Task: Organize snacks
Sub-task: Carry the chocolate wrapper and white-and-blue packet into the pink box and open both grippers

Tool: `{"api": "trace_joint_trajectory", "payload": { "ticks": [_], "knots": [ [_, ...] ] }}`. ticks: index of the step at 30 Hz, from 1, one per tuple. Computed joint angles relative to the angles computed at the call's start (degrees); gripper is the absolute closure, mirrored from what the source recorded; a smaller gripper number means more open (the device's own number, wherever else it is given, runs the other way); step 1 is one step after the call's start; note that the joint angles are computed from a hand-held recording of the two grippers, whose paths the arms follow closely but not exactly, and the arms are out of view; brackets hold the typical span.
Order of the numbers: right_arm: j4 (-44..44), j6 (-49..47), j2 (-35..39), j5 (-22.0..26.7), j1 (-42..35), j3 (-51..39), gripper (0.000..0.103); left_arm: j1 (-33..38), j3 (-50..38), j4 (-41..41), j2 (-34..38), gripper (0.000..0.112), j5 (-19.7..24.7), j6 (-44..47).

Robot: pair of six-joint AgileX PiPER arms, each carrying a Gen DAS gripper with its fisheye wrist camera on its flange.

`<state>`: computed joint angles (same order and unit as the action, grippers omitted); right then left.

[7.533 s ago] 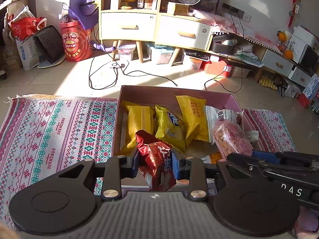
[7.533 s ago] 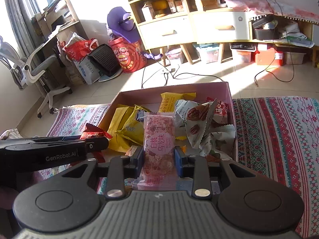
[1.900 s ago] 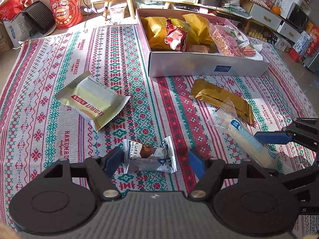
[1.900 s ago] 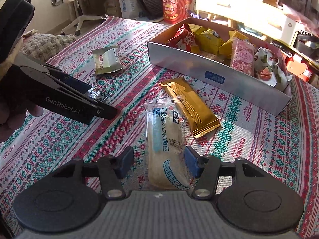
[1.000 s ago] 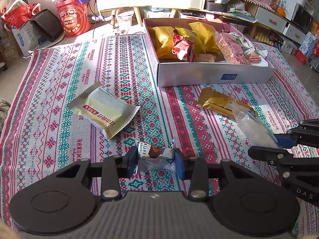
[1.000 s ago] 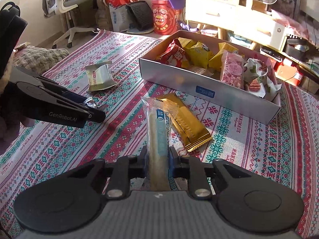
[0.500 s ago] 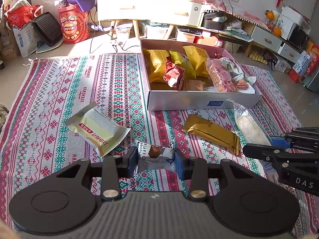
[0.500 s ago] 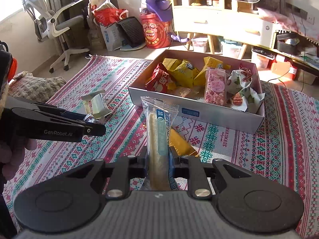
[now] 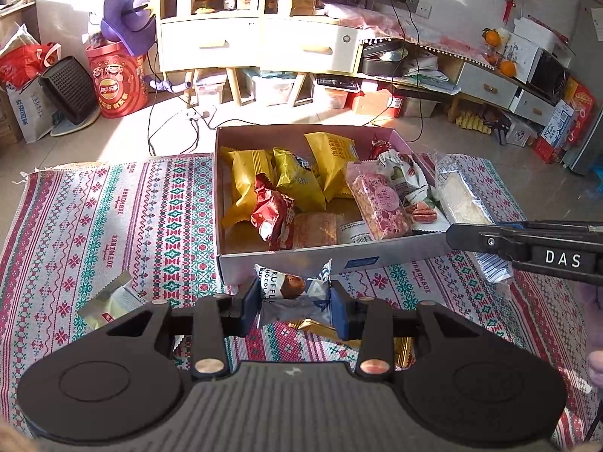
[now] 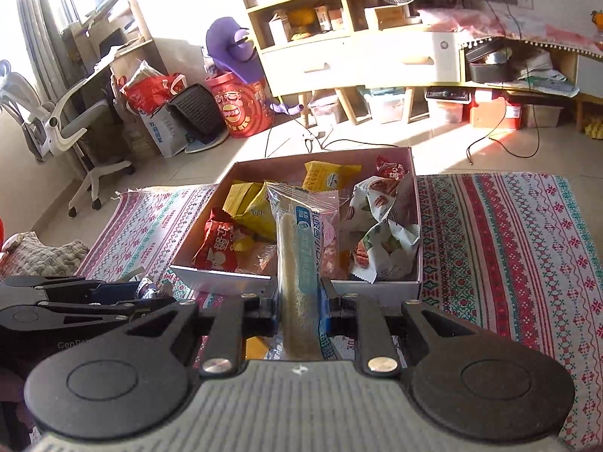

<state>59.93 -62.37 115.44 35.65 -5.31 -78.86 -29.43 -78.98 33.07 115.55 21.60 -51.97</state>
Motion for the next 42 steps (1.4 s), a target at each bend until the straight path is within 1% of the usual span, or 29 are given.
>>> {"api": "trace_joint_trajectory", "payload": {
  "ticks": [2, 7, 10, 21, 24, 26, 27, 28, 29, 30, 33, 34, 36, 37, 38, 42],
  "knots": [
    [-0.9, 2.0, 1.6, 0.5, 0.0, -2.6, 0.085, -0.4, -4.0, -0.8, 2.3, 0.067, 1.4, 1.7],
    [-1.4, 5.2, 5.7, 1.4, 0.1, -8.6, 0.085, -0.7, -12.4, -2.6, 7.5, 0.067, 3.4, 5.3],
    [-2.3, 6.7, 7.7, 0.9, 0.5, -11.1, 0.085, -0.7, -16.7, -3.0, 10.4, 0.067, 4.8, 7.4],
    [-2.3, 9.3, 12.0, 0.1, 0.7, -16.9, 0.085, -0.3, -24.7, -1.9, 16.4, 0.066, 6.6, 9.5],
    [-3.2, 10.2, 12.4, -0.1, 1.0, -17.6, 0.085, -0.7, -26.1, -0.9, 17.3, 0.066, 7.6, 8.7],
    [-2.4, 9.3, 12.4, 0.1, 0.9, -17.6, 0.085, -0.6, -26.8, -0.9, 17.8, 0.065, 7.2, 9.2],
    [-2.2, 9.2, 12.1, -0.2, 1.0, -17.3, 0.084, -0.6, -26.7, -0.3, 17.8, 0.064, 7.0, 9.0],
    [-2.0, 9.1, 11.8, -0.5, 1.0, -16.9, 0.079, -0.8, -26.7, 0.9, 17.9, 0.063, 6.9, 8.4],
    [-1.6, 9.2, 11.5, -0.8, 1.0, -16.5, 0.073, -1.0, -27.0, 1.5, 18.1, 0.057, 7.3, 8.3],
    [-1.4, 9.4, 11.4, -0.4, 0.8, -16.5, 0.07, -1.1, -27.2, 1.7, 18.2, 0.049, 7.8, 8.2],
    [-1.6, 9.8, 11.1, -0.3, 0.6, -16.3, 0.067, -1.2, -26.7, 2.5, 17.8, 0.041, 7.9, 7.6],
    [-2.0, 10.1, 11.0, -0.2, 0.5, -16.3, 0.064, -1.2, -26.5, 2.5, 17.6, 0.04, 7.9, 7.7],
    [-1.9, 10.0, 10.4, -0.4, 0.3, -15.7, 0.056, -1.4, -25.8, 3.6, 17.1, 0.032, 7.9, 6.9],
    [-1.7, 9.5, 10.1, -0.4, 0.2, -15.3, 0.05, -1.5, -25.0, 4.3, 16.6, 0.03, 7.7, 6.1],
    [-1.1, 8.7, 9.7, -0.4, 0.1, -14.7, 0.048, -1.5, -24.1, 4.5, 16.1, 0.029, 7.2, 5.7],
    [-0.2, 6.8, 7.8, -0.4, -0.2, -12.4, 0.041, -1.1, -21.2, 4.0, 14.0, 0.026, 5.7, 5.3]
  ]
}}
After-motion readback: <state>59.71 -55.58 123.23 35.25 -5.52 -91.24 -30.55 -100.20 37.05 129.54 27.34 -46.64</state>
